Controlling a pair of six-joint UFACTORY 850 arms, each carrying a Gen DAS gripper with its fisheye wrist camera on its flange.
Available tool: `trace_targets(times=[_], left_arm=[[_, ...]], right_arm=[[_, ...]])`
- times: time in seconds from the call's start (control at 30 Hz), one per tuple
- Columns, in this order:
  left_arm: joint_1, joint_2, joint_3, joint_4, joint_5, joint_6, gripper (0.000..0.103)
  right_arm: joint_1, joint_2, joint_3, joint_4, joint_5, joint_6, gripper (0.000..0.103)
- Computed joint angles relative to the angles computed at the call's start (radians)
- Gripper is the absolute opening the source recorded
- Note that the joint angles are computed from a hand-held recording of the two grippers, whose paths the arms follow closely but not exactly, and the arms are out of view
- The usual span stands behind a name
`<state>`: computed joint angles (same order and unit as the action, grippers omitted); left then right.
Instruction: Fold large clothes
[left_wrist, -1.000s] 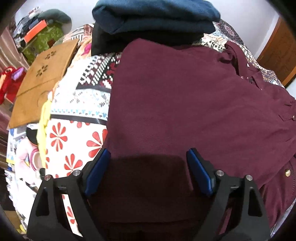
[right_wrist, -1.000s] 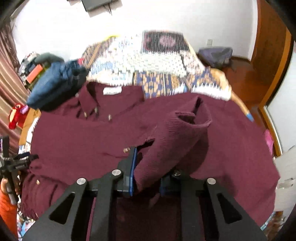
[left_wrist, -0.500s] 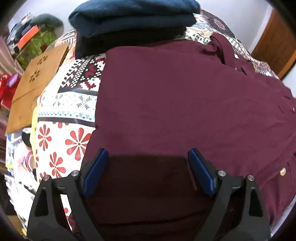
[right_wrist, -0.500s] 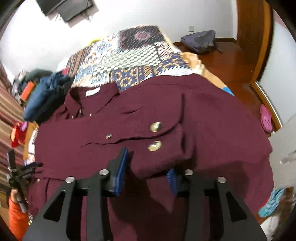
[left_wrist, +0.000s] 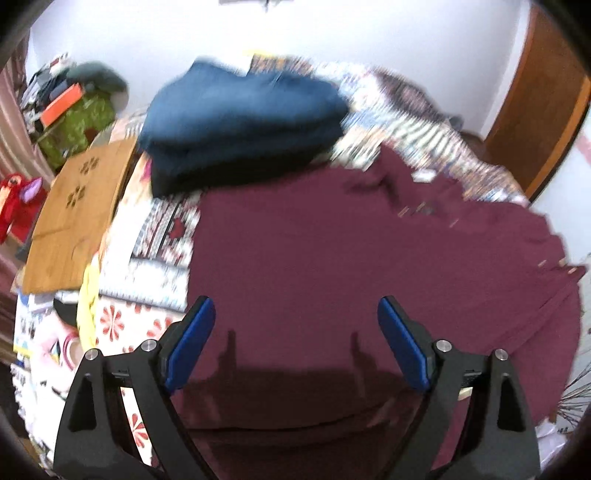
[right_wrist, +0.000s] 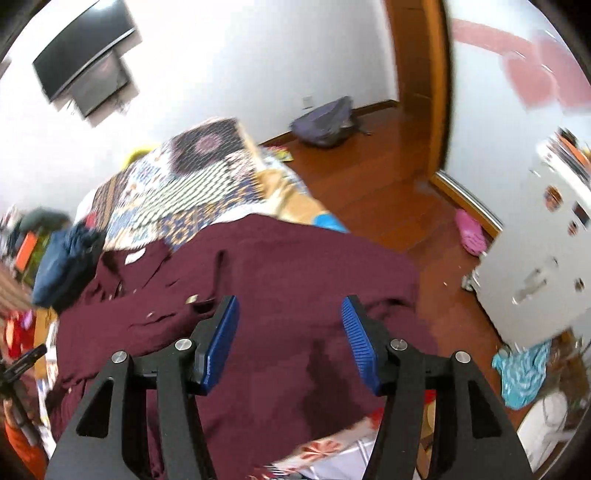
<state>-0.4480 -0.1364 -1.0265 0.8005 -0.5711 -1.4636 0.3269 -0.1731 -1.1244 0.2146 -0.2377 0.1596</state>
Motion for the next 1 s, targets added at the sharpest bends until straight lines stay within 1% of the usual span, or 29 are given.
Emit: trace_targets(times=[0.1,0.23,0.3,0.33,0.37,0.47,0.5,0.57,0.6,0.63,0.73,0.77,0.83,0.87,0.9,1.0], left_arm=[[-0.023,-0.012,-0.058,0.048,0.011,-0.012,0.090],[-0.052,-0.050,-0.140,0.085,0.038,-0.012,0.090],[-0.063,-0.070,-0.171,0.088,0.052,-0.005,0.090],[-0.068,-0.085,-0.190,0.083,0.066,0.003,0.090],[-0.069,-0.098,-0.204,0.070,0.079,0.019,0.090],[-0.078,-0.142,-0.242,0.019,0.107,0.065,0.090],[-0.081,-0.152,-0.248,-0.001,0.114,0.080,0.090],[-0.082,-0.175,-0.263,-0.045,0.126,0.118,0.090],[-0.081,-0.187,-0.272,-0.073,0.129,0.142,0.090],[-0.079,-0.198,-0.279,-0.096,0.130,0.161,0.090],[-0.078,-0.217,-0.292,-0.137,0.126,0.194,0.090],[-0.077,-0.218,-0.290,-0.140,0.126,0.195,0.090],[-0.078,-0.218,-0.286,-0.144,0.125,0.191,0.090],[-0.076,-0.217,-0.283,-0.147,0.128,0.187,0.090],[-0.074,-0.218,-0.281,-0.149,0.132,0.186,0.090],[-0.068,-0.216,-0.271,-0.159,0.144,0.177,0.090]], right_arm=[[-0.034,0.013,0.028,0.057,0.003,-0.013,0.055],[-0.082,0.008,0.062,0.252,-0.015,-0.153,0.055],[-0.107,-0.005,0.076,0.367,-0.034,-0.244,0.055],[-0.121,-0.020,0.082,0.449,-0.048,-0.308,0.055],[-0.131,-0.026,0.086,0.500,-0.065,-0.340,0.055],[-0.171,-0.059,0.104,0.750,-0.137,-0.526,0.055],[-0.179,-0.072,0.106,0.805,-0.155,-0.561,0.055],[-0.192,-0.098,0.105,0.886,-0.183,-0.608,0.055],[-0.199,-0.106,0.110,0.957,-0.192,-0.662,0.057],[-0.204,-0.109,0.115,1.007,-0.198,-0.699,0.058],[-0.212,-0.115,0.115,1.071,-0.198,-0.736,0.057],[-0.209,-0.113,0.116,1.075,-0.180,-0.733,0.054],[-0.197,-0.109,0.112,1.023,-0.124,-0.677,0.043],[-0.190,-0.109,0.106,0.971,-0.093,-0.623,0.032],[-0.185,-0.113,0.100,0.950,-0.081,-0.596,0.023],[-0.168,-0.113,0.078,0.857,-0.051,-0.505,0.010]])
